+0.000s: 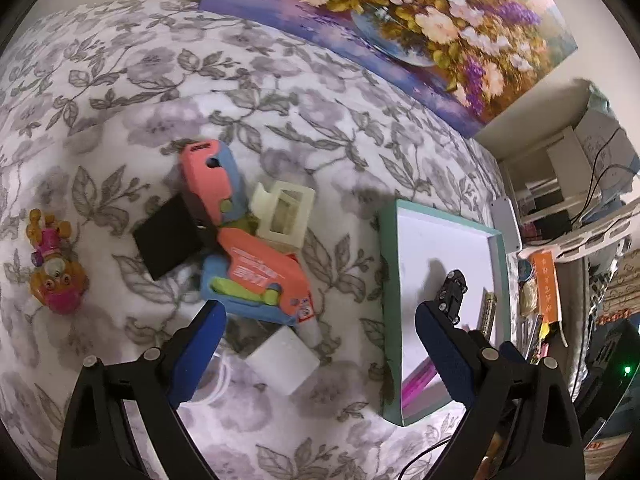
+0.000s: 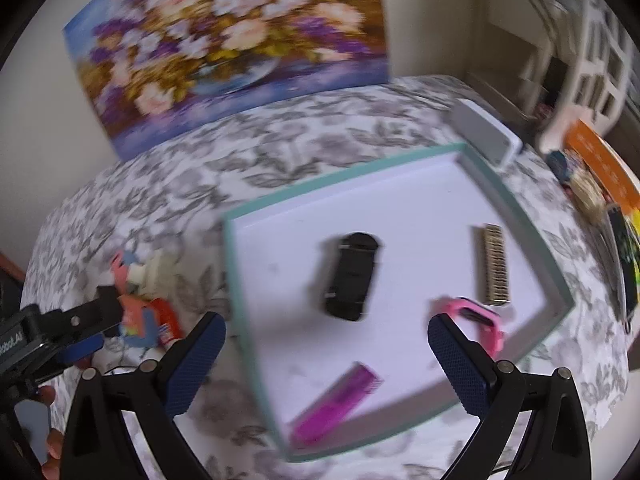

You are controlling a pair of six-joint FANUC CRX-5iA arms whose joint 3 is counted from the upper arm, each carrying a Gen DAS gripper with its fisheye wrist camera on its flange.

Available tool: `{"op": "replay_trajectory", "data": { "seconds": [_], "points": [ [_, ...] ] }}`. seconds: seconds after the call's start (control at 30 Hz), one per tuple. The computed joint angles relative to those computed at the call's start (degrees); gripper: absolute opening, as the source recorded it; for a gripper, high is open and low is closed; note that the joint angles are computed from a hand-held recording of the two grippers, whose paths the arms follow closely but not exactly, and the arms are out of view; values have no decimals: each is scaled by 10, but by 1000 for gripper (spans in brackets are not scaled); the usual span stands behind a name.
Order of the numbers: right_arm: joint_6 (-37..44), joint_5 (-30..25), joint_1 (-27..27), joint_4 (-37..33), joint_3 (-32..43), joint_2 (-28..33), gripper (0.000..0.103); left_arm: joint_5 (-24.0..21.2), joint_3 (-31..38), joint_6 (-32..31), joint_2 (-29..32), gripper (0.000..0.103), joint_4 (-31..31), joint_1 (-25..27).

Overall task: Organize rigid objects
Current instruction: 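Withdraw both open tools from the tray toward the remaining pile, then move the left tool to the pink-helmet toy figure while the right approaches the white charger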

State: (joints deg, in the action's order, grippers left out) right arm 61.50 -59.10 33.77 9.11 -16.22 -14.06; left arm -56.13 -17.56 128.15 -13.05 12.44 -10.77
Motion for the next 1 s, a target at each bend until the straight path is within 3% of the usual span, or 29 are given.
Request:
{"op": "replay_trajectory", "data": {
  "seconds": [0.3, 0.57, 1.0],
  "points": [
    [-9, 5, 83, 31, -12, 7, 103, 15, -78, -12, -68, 96, 45, 71],
    [-29, 0, 130, 57, -18, 25, 103, -1, -124, -25, -116, 96, 64, 128],
    [-41, -3, 190, 105, -34, 43, 102, -15, -156, -20, -167, 94, 68, 178]
  ]
}}
